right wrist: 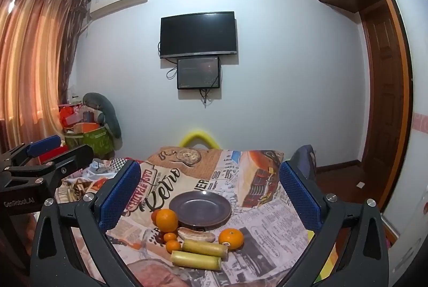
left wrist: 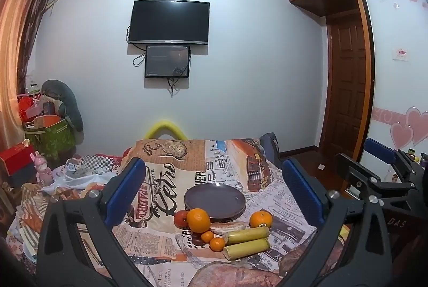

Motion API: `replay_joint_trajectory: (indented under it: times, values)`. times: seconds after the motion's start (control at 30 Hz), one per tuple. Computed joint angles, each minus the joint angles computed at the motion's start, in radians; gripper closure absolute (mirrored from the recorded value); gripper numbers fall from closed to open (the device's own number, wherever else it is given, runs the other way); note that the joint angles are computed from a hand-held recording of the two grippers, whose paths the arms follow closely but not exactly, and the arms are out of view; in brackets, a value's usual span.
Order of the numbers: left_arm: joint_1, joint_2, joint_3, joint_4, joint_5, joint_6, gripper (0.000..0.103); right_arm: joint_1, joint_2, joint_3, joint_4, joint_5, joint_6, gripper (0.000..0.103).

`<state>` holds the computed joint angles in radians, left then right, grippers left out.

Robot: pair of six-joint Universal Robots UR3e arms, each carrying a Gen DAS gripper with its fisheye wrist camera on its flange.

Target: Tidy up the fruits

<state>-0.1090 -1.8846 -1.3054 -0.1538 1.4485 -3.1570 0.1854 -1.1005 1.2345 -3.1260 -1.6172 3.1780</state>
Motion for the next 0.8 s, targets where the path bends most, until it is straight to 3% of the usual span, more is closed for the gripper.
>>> replay_joint_trajectory:
  times: [0.8]
  values:
    - [0.002, -0.003, -0.011, 0.010, -0.006, 0.002, 0.000, -0.023, -0.021, 0.032, -0.001, 0.034, 0.031, 0.000]
